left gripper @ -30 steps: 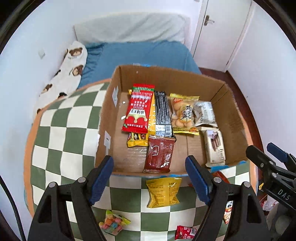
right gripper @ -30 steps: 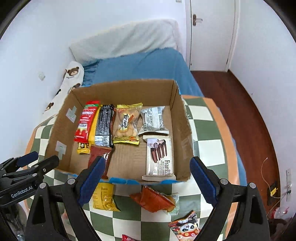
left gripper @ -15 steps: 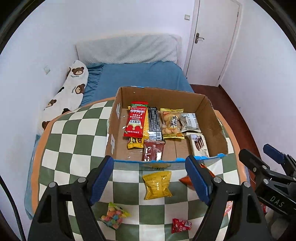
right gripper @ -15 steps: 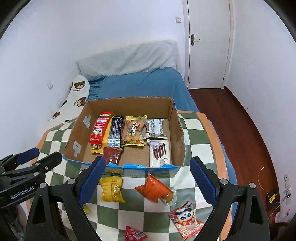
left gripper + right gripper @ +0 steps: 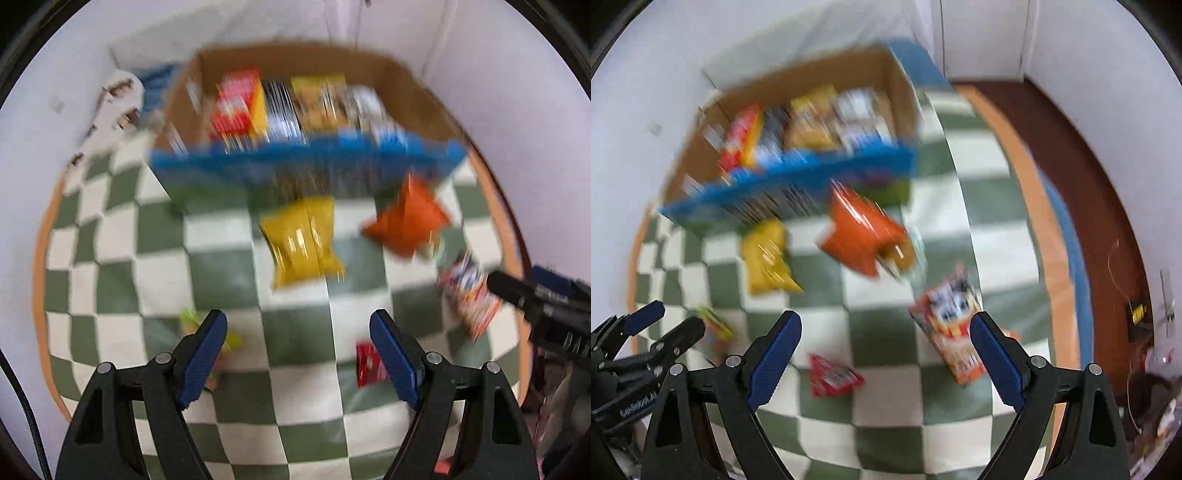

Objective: Organize snacks
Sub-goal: 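Grasp the clear candy-ball bag with the left tool while the right tool grasps the panda bag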

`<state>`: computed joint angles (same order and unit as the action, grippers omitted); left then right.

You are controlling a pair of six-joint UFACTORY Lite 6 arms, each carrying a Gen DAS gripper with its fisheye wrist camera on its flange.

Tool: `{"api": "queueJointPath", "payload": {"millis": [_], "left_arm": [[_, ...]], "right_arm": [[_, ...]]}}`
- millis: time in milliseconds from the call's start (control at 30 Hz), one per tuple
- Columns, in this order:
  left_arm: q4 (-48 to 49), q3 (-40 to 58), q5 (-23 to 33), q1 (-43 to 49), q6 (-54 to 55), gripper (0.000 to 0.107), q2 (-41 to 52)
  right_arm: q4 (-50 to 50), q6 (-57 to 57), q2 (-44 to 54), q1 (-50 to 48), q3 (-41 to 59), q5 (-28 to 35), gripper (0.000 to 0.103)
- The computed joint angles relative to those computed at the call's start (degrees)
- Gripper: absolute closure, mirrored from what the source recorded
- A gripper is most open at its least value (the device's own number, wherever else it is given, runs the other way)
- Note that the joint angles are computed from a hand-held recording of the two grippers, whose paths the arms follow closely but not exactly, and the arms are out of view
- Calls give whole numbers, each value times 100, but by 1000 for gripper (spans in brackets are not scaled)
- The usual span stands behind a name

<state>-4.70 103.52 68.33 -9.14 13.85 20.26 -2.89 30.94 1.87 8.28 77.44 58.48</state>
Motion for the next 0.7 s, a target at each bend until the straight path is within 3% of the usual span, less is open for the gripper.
{"api": "queueJointPath", "payload": {"millis": [167,400,533,700], "left_arm": [[114,-1604,-572,-260,-154,28,-275],[400,-2465,-1149,-264,-609,28,-289],[657,-2503,-1210,-139,-666,28,-422],[965,-2347,-1145,363,-346,28,-616]], "right_arm": [[115,-688,306,-662,-1054,-555,8],[-70,-1558,1577,-930,-1001,-1051,9],[174,-1408,1571,-865,-1235,-1276,38],[1027,-1149,1083,-396,-1736,-1404,42]]}}
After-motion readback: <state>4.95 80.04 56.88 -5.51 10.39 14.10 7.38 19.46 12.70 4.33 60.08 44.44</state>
